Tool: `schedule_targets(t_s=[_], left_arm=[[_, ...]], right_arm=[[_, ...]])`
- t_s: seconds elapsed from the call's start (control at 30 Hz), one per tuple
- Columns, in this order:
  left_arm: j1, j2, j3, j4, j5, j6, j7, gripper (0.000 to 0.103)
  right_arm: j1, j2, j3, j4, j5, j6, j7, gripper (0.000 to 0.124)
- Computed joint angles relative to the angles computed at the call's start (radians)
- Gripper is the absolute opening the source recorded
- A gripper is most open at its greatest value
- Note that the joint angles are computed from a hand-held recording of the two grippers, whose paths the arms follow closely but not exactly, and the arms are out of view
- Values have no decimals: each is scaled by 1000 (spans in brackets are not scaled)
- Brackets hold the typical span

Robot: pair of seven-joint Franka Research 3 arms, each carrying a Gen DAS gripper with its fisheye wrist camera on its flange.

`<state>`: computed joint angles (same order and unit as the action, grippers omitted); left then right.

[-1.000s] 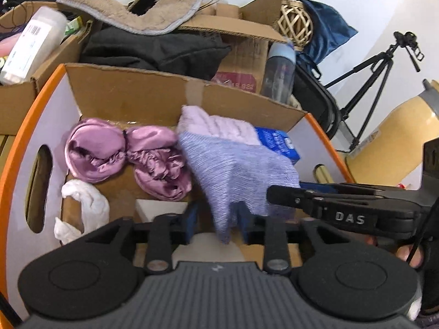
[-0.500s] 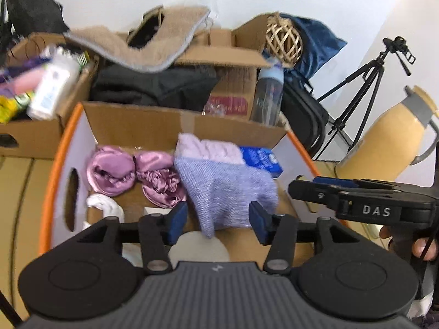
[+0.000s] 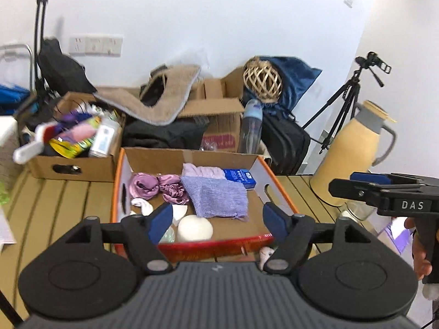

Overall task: Organize soft objects
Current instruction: 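Withdraw both grippers from the box back over the table items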

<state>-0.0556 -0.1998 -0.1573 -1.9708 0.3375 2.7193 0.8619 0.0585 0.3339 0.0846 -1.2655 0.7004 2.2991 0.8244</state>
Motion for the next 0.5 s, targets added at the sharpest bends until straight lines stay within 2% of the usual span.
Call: schedule_targets(t_s=[0.1, 0.2, 0.4, 0.5], left_arm=[[42, -118, -60, -96, 137, 1, -133, 76], [74, -251, -114, -211, 241, 8, -246, 81], [47, -465, -158, -423, 261, 32, -343, 83], [46, -572, -194, -521, 276, 46, -389, 89]], right_arm=[[-25, -146, 2, -187, 93, 45, -112, 81], [-21, -282, -29, -360, 191, 58, -231, 82], [31, -517, -130, -647, 363, 42, -439, 86], [59, -635, -170, -789, 400, 67, -511, 86]])
